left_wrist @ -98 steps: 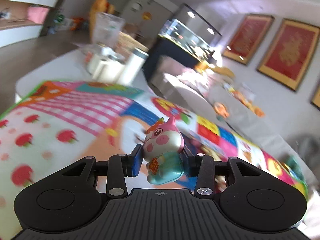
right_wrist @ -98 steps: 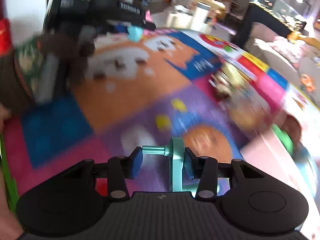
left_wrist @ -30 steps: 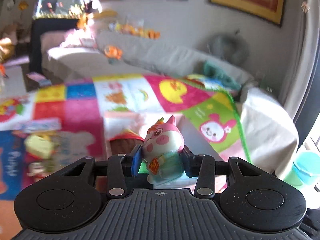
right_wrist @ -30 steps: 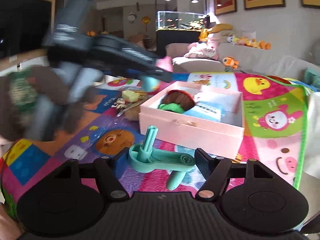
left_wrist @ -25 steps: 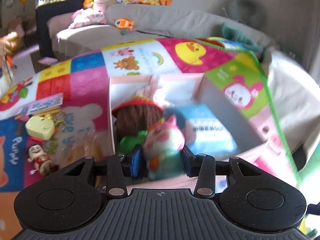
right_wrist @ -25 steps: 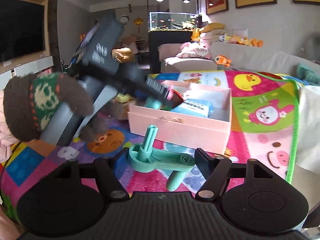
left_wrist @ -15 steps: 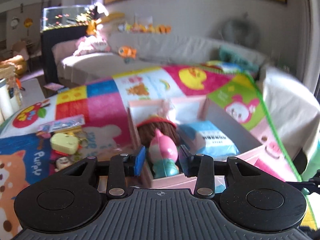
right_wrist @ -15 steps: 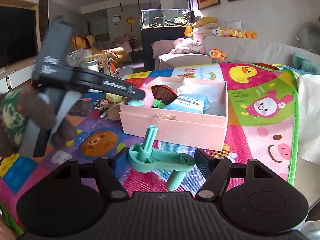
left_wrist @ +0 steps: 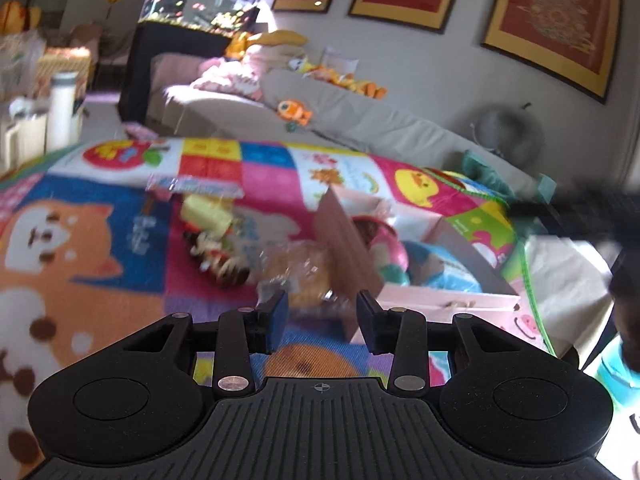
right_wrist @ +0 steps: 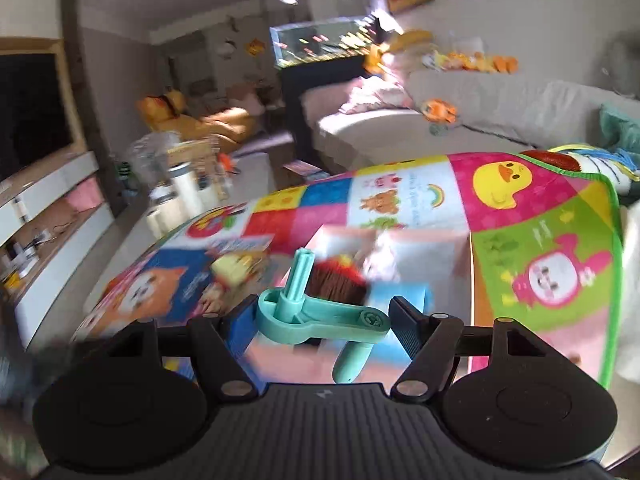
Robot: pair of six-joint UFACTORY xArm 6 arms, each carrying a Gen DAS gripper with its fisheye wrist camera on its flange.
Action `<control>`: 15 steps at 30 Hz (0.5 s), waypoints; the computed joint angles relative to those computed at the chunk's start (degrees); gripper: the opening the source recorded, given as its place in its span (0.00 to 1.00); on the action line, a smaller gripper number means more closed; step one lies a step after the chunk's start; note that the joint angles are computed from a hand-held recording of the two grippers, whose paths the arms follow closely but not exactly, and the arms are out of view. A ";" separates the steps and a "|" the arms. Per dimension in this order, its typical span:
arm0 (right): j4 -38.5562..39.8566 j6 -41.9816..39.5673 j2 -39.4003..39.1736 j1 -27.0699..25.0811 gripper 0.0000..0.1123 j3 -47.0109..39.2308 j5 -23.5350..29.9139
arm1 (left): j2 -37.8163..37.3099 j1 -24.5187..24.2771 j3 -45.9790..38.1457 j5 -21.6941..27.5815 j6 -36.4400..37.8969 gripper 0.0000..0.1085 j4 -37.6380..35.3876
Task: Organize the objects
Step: 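Lower the teal crank toy into the box and open the right gripper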
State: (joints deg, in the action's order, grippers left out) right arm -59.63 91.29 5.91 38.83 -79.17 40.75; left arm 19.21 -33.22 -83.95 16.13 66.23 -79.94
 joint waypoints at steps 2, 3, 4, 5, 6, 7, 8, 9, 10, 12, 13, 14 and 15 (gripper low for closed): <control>9.61 -8.16 4.95 -4.22 0.84 -6.10 -3.09 | -0.58 0.60 1.13 0.49 -0.70 0.38 -0.19; 12.42 -9.81 7.03 -5.55 0.85 -8.92 -2.09 | -0.96 0.92 1.65 0.68 -0.28 0.38 -0.47; 12.97 -9.28 8.56 -6.18 0.85 -11.08 -0.06 | -1.56 1.31 2.49 0.71 0.93 0.38 -1.07; 13.02 -8.72 9.03 -6.78 0.85 -11.48 0.09 | -1.97 1.73 3.12 0.75 1.87 0.38 -1.34; 12.08 -6.66 8.42 -7.28 0.85 -10.06 -1.17 | -2.22 2.16 3.61 0.83 2.33 0.38 -1.31; 10.75 -4.12 7.46 -7.51 0.86 -8.27 -2.34 | -2.12 2.62 3.74 0.88 1.82 0.38 -0.60; 8.93 -1.40 6.44 -7.48 0.86 -6.42 -3.04 | -1.84 2.98 3.70 0.78 0.89 0.38 0.21; 6.68 1.28 5.58 -7.03 0.87 -4.87 -2.61 | -1.31 3.23 3.43 0.59 -0.51 0.38 1.25; 4.35 3.60 4.96 -6.20 0.88 -3.69 -1.18 | -0.64 3.44 2.96 0.44 -2.41 0.38 2.52; 0.10 6.23 4.22 -3.99 0.88 -1.99 2.09 | 0.67 3.87 1.57 1.01 -5.27 0.38 3.95; -1.93 6.70 4.04 -2.69 0.88 -1.43 3.78 | 1.35 4.08 0.55 1.52 -5.91 0.38 4.44; -4.37 7.31 4.02 -1.07 0.88 -0.90 5.82 | 2.22 4.24 -0.92 1.82 -6.68 0.38 5.41; -6.71 7.45 4.16 0.64 0.89 -0.54 7.86 | 3.40 4.31 -2.87 1.57 -7.73 0.38 6.64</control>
